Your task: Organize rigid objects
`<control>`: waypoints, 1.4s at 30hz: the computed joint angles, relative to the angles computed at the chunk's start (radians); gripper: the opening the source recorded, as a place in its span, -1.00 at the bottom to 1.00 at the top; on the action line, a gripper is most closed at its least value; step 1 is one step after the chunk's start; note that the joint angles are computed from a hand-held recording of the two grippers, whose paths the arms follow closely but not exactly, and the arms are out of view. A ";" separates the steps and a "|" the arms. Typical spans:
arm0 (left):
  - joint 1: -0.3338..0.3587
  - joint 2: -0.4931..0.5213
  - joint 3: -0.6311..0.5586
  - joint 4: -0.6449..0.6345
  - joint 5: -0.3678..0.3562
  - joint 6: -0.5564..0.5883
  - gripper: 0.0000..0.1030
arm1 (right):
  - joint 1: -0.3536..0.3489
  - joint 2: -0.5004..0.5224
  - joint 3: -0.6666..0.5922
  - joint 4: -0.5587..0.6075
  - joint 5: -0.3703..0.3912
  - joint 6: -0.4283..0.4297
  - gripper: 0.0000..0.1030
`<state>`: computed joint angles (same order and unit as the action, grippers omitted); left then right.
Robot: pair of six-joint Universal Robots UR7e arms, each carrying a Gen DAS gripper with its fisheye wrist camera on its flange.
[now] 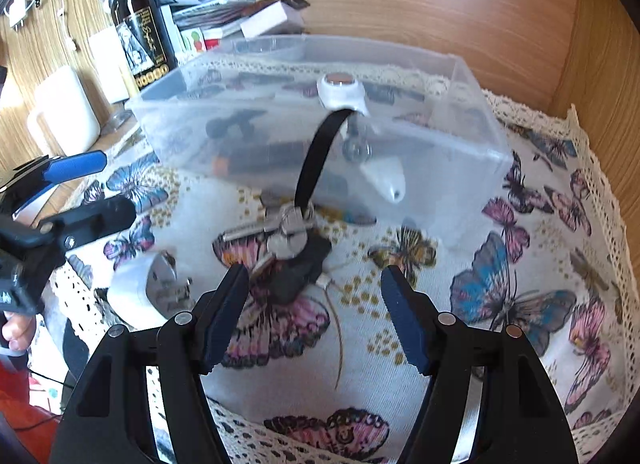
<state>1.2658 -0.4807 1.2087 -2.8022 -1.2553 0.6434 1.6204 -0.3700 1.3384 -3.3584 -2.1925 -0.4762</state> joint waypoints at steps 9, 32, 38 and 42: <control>-0.004 -0.016 0.072 0.008 -0.040 0.046 0.87 | 0.000 0.003 0.004 -0.027 -0.044 0.010 -0.22; 0.009 -0.006 0.017 0.011 -0.089 -0.025 -0.26 | 0.023 0.015 -0.015 -0.140 -0.013 -0.034 -0.54; -0.005 0.001 -0.004 -0.090 -0.081 -0.023 -0.26 | 0.038 -0.005 0.006 -0.228 0.019 -0.060 -0.54; -0.014 0.028 -0.064 -0.105 -0.082 -0.035 -0.26 | 0.044 -0.011 0.002 -0.271 0.045 -0.070 -0.54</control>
<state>1.2522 -0.4524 1.1448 -2.9070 -1.3373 0.6088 1.6646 -0.3813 1.3407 -3.6298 -2.1479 -0.5464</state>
